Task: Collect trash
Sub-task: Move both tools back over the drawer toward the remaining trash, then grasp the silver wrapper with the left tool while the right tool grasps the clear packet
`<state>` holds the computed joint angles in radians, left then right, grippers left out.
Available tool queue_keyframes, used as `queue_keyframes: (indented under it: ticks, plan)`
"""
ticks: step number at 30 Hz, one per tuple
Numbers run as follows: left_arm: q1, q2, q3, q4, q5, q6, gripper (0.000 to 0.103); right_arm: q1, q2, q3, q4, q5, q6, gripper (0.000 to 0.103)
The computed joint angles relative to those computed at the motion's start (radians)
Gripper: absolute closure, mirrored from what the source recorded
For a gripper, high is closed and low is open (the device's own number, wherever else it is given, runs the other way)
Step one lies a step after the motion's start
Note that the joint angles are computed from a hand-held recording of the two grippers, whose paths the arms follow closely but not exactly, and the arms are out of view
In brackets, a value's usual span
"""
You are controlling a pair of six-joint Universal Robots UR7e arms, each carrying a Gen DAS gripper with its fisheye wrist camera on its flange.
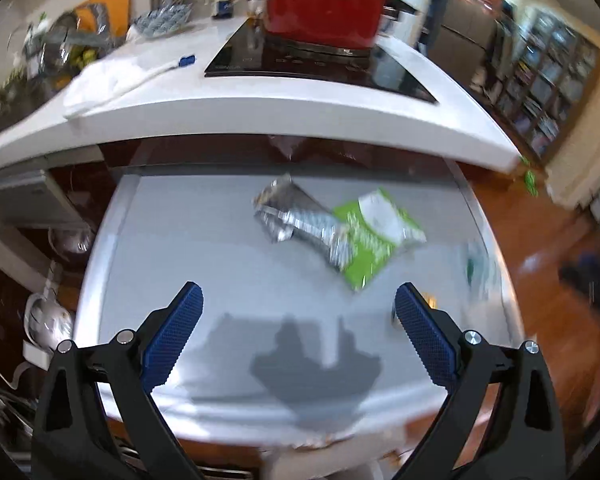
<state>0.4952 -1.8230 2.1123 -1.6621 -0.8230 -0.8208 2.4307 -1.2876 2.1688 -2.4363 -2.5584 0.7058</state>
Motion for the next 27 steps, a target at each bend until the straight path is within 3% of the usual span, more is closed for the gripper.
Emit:
queue_keyframes:
  ticks: [6, 10, 13, 18, 24, 27]
  plan:
    - [0.124, 0.194, -0.048, -0.134, 0.018, -0.063, 0.006, -0.055, 0.016, 0.032, -0.081, -0.003, -0.074, 0.005]
    - [0.176, 0.277, -0.071, -0.188, 0.018, -0.076, 0.006, -0.124, 0.026, 0.048, -0.111, 0.019, -0.075, 0.005]
    - [0.199, 0.318, -0.086, -0.205, 0.018, -0.084, 0.006, -0.188, 0.027, 0.064, -0.175, 0.081, -0.070, 0.005]
    - [0.218, 0.361, -0.093, -0.207, 0.045, -0.111, 0.006, -0.248, 0.038, 0.067, -0.204, 0.118, -0.051, 0.006]
    - [0.242, 0.374, -0.086, -0.185, 0.057, -0.097, 0.006, -0.261, 0.072, 0.055, -0.208, 0.133, -0.111, 0.018]
    - [0.260, 0.358, -0.067, -0.213, 0.034, -0.041, 0.019, -0.280, 0.076, 0.055, -0.215, 0.181, -0.136, 0.034]
